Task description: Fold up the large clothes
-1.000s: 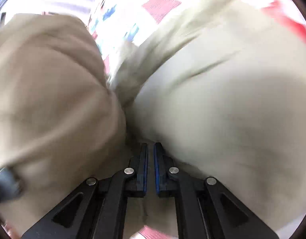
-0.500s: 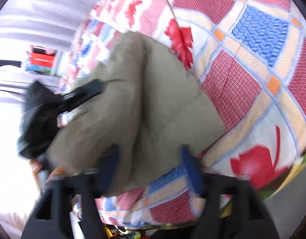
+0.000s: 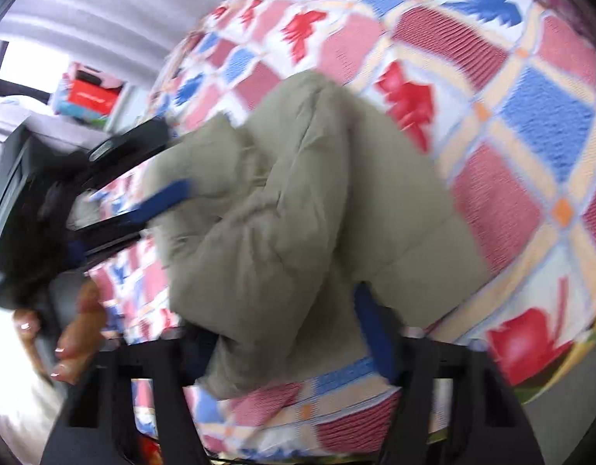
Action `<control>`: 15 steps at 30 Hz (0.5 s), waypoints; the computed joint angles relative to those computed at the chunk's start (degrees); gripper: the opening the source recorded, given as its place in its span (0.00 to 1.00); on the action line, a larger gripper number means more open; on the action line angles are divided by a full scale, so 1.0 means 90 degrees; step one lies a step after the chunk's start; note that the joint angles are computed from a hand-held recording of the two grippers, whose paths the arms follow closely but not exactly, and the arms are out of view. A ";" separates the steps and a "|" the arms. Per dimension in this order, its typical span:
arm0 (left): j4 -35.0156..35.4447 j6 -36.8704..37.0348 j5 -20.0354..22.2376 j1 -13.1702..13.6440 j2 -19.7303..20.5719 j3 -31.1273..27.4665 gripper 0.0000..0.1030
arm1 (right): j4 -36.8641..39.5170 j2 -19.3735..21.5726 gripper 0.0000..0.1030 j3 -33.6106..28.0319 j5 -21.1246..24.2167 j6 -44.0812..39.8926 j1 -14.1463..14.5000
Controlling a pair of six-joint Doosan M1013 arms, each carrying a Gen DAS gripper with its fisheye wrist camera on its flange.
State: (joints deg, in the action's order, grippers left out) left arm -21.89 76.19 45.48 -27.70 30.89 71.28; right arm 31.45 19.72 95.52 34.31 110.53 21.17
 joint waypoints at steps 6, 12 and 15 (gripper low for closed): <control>0.1362 -0.1672 -0.0047 0.0230 0.0057 0.0247 0.79 | -0.0571 -0.0052 0.15 0.0032 0.0162 0.0076 -0.0071; 0.1210 -0.1194 0.0258 0.0024 0.0562 -0.0272 0.80 | -0.1852 -0.0247 0.15 0.0300 0.0281 0.0953 0.0019; 0.1274 -0.0963 0.0317 -0.0150 0.0749 -0.0562 0.87 | -0.1987 -0.0307 0.15 0.0477 0.0435 0.1293 -0.0022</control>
